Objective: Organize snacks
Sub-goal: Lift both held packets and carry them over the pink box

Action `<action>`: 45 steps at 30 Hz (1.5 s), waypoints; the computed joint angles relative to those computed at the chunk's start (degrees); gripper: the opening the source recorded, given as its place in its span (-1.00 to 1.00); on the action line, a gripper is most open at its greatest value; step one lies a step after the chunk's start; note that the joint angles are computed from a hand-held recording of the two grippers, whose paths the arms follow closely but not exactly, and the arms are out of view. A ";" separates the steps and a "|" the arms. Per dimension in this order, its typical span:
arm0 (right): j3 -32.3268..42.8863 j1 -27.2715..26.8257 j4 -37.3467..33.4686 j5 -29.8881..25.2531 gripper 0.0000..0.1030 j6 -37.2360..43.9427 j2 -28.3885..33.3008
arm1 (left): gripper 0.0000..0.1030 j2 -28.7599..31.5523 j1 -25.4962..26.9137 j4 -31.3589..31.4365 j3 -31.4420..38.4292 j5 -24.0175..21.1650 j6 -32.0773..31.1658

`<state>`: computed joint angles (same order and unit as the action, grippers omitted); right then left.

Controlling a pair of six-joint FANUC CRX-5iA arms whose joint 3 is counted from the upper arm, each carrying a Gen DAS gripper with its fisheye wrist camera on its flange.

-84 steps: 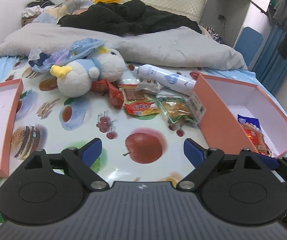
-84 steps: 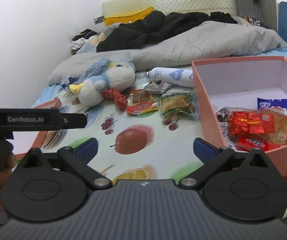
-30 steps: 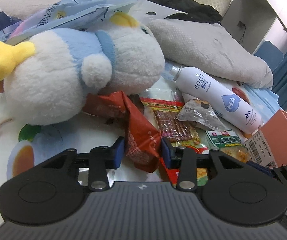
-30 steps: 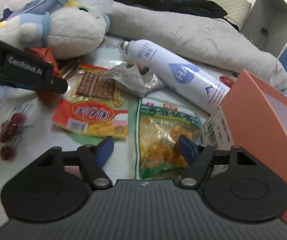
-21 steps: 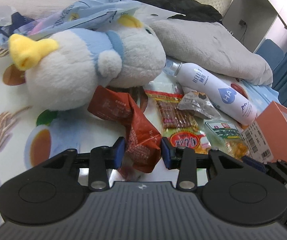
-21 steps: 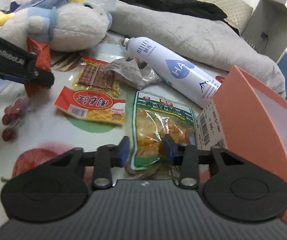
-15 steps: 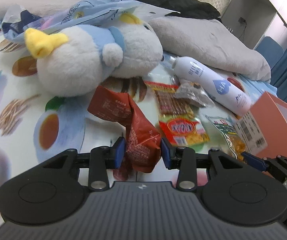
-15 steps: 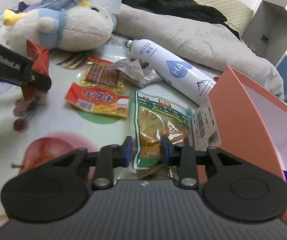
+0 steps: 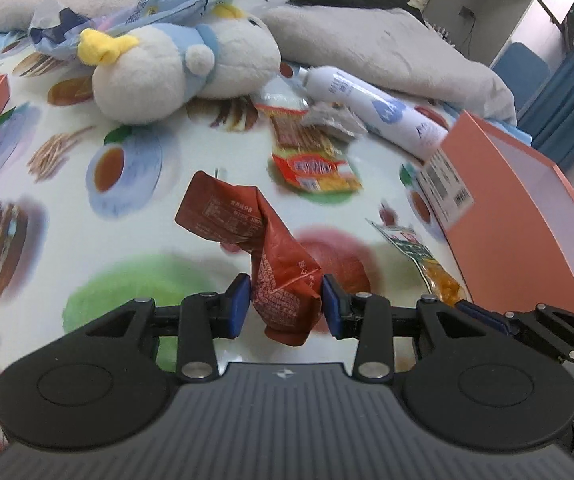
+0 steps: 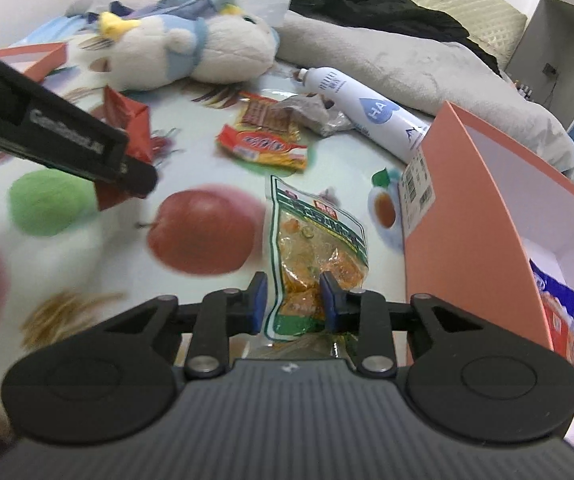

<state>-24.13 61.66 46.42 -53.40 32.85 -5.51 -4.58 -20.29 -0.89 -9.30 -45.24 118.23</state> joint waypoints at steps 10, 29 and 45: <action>-5.65 5.24 -0.71 -2.45 -0.38 -3.40 -7.24 | -0.15 -3.71 -4.69 -2.22 -1.48 -5.70 3.41; -14.04 3.65 1.71 6.86 0.73 -14.78 -16.55 | -0.15 -3.30 -9.28 -7.40 2.83 -11.45 8.81; -11.36 1.30 -7.97 6.33 0.73 -10.45 -13.44 | -0.16 -2.51 -10.11 -8.33 3.74 -11.76 8.99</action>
